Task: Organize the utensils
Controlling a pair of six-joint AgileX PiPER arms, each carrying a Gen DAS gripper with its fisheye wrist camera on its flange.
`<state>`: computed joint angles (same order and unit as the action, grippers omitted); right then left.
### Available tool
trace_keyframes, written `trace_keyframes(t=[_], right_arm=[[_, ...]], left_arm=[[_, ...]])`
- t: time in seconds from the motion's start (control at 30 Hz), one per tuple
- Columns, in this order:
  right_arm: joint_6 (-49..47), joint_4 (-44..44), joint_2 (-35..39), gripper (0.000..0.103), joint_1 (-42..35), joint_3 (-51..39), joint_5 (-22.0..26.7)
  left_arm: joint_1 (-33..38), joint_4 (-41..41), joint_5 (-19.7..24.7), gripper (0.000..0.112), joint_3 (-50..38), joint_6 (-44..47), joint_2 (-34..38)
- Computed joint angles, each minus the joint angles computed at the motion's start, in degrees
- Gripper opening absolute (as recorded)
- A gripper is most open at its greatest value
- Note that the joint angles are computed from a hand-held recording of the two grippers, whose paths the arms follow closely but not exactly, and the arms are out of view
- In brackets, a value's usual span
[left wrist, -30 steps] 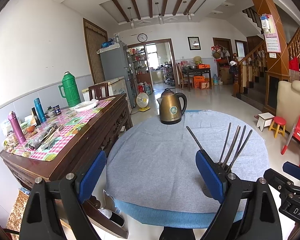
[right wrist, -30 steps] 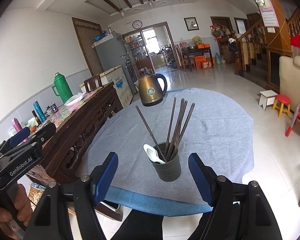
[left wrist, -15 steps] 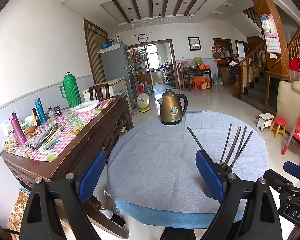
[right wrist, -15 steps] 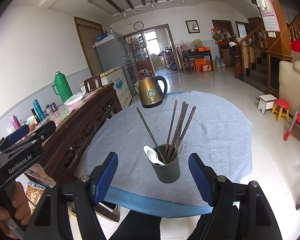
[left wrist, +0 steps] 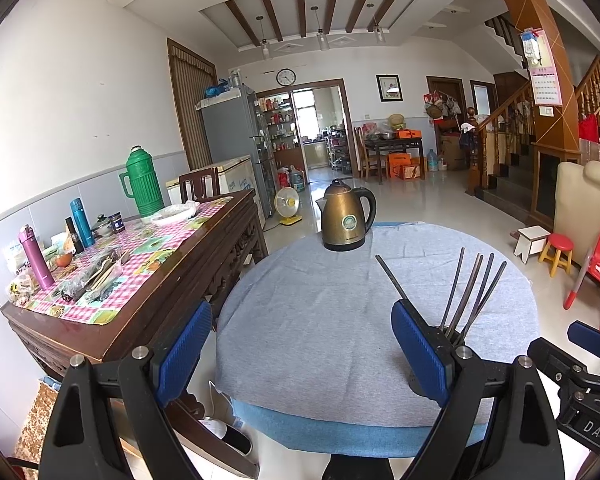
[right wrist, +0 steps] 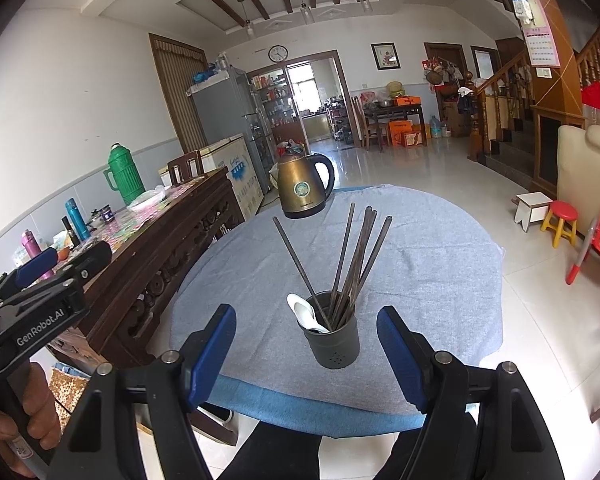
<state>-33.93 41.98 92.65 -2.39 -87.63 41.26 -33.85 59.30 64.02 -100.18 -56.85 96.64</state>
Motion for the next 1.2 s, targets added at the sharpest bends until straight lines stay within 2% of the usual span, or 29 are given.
trace_keyframes(t=[1.2], right_arm=[[0.05, -1.03, -0.37, 0.076, 0.59, 1.37, -1.57]], left_arm=[[1.55, -0.45, -2.21, 0.091, 3.55, -1.2, -0.69]])
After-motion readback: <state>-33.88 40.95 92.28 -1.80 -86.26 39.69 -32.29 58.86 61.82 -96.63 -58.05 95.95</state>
